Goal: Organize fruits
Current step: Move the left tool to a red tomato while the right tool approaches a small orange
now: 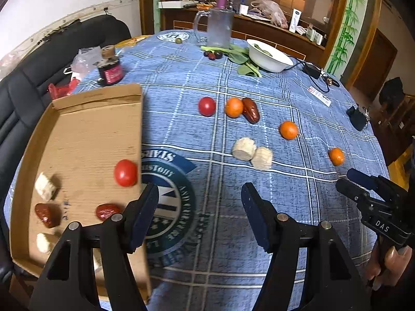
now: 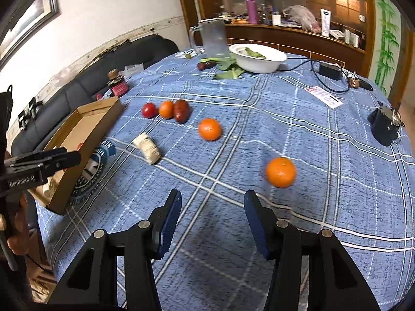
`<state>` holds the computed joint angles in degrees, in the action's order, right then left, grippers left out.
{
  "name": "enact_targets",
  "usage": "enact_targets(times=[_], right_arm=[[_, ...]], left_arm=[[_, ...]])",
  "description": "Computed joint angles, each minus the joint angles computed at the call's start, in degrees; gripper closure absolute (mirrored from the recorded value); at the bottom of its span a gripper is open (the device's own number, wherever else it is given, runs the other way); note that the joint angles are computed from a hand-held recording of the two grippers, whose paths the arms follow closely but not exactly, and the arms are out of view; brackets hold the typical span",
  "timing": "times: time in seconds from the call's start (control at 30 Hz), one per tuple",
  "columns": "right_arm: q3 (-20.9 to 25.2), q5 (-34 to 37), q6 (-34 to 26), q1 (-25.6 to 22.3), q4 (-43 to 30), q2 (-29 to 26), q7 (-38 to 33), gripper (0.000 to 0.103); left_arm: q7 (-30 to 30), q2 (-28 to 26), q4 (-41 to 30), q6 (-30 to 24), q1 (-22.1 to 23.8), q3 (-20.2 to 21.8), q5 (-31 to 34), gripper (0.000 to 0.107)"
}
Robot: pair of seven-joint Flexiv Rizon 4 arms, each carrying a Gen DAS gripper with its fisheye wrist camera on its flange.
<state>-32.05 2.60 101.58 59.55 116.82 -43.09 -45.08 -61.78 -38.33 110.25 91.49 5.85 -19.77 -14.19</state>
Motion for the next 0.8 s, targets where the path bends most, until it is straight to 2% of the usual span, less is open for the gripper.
enact_targets(times=[0.23,0.3,0.37,0.47,0.57,0.8], right_arm=[[4.2,-3.2,-1.2,-5.7,-5.3,-1.7,-1.5,0.051],[6.2,-4.9,-2.7,-8.4,-8.3,-2.8,-1.7,0.051],[6.8,-6.3,-3.8,-10.1,-10.8,-4.0,-1.2,0.051],[6.4,-9.1,-8.0,-11.8,-15.2,-6.1,0.7,0.052],[8.2,-12.3,-10.6,-14.9,-19.2,-7.8,2.0,0.052],[12.5,-17.8,-14.1,-20.2,-24.4,-10.1,5.2,0.052]], left_arm=[[-1.2,-2.7,-6.5,-4.1,-3.4,2.7,-1.8,0.042],[-2.9,-4.3,-10.5,-6.6,-6.5,6.1,-2.5,0.042],[-3.6,-6.2,-14.0,-8.2,-8.1,7.7,-2.7,0.042],[-6.3,-9.3,-20.7,-11.7,-12.6,13.1,-1.8,0.042],[-9.6,-13.1,-28.0,-16.0,-16.3,17.9,0.1,0.042],[-14.9,-20.2,-41.4,-25.1,-18.4,21.3,4.4,0.042]])
